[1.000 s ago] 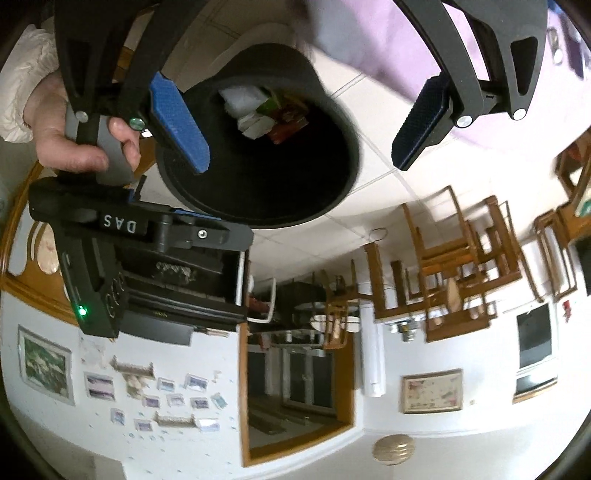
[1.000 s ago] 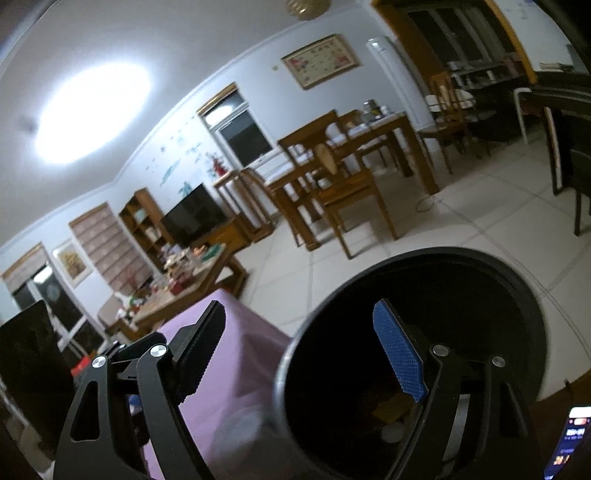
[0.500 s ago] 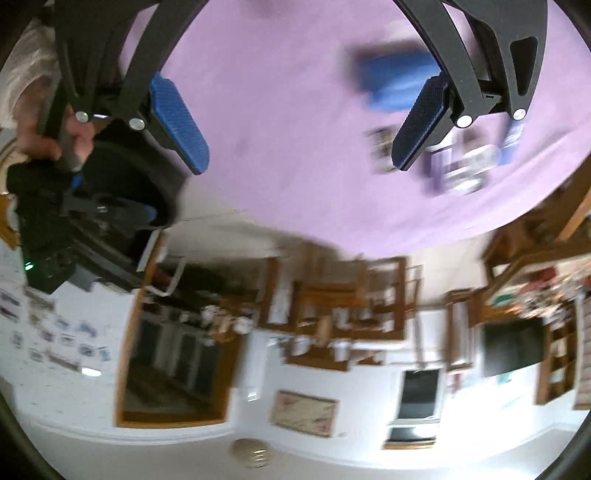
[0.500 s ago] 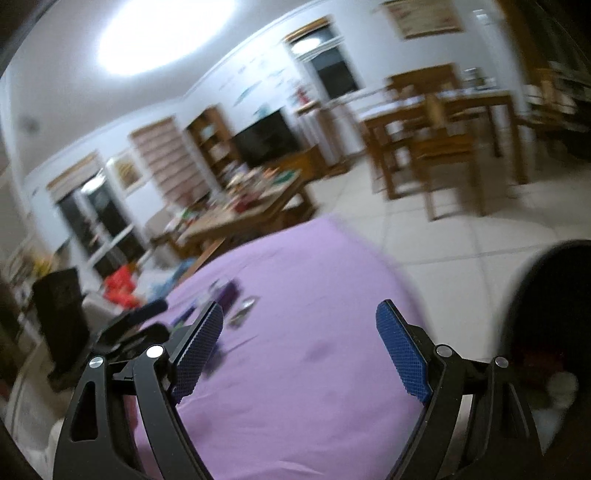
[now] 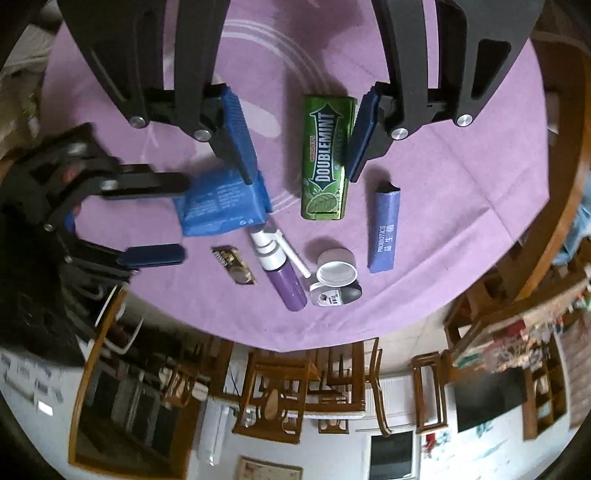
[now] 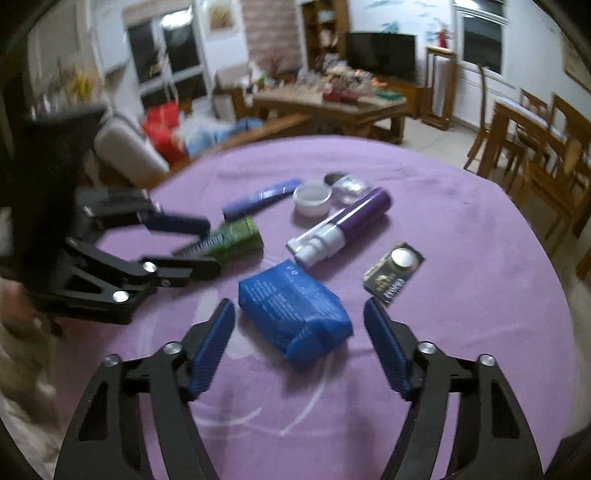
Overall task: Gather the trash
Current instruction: 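Grasp the green gum bottle with the left tool while the right tool grasps the blue packet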
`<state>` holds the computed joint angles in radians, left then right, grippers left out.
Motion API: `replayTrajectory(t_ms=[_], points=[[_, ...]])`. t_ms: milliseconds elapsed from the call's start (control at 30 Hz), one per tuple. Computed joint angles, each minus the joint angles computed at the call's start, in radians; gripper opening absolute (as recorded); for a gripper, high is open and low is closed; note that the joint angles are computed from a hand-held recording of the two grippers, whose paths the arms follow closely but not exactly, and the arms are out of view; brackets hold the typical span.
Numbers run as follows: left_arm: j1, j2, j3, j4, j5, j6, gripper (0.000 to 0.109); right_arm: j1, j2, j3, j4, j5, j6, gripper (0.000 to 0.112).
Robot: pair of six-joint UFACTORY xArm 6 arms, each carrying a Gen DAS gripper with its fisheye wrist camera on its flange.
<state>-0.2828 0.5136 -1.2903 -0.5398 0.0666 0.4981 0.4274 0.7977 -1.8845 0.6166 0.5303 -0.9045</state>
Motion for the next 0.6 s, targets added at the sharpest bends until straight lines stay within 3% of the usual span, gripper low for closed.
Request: replayTrajectory(t_ms=[67,167,233,333,467,567,600], points=[[0.013,0.009,-0.001,0.073,-0.001,-0.058,0.049,0.006,0.062,-0.087,-0.092,0.04,0.062,0.065],[0.016,0.011,-0.007,-0.056,0.016,0.052,0.049,0.008,0.126,-0.174,-0.121,0.082,0.085,0.061],[0.023,0.017,-0.016,-0.102,0.047,0.08,0.05,0.01,0.16,-0.23,-0.125,0.111,0.106,0.053],[0.032,0.03,-0.032,-0.056,0.077,0.039,0.05,0.01,0.129,-0.167,-0.075,0.083,0.072,0.042],[0.037,0.045,-0.054,-0.039,0.099,0.031,0.049,-0.012,0.066,-0.065,0.039,0.058,0.002,0.038],[0.044,0.047,-0.059,-0.033,0.106,0.021,0.023,-0.033,0.016,0.0,0.16,0.089,-0.067,0.035],[0.041,0.043,-0.054,-0.04,0.105,0.019,0.022,-0.038,-0.009,0.036,0.199,0.089,-0.094,0.035]])
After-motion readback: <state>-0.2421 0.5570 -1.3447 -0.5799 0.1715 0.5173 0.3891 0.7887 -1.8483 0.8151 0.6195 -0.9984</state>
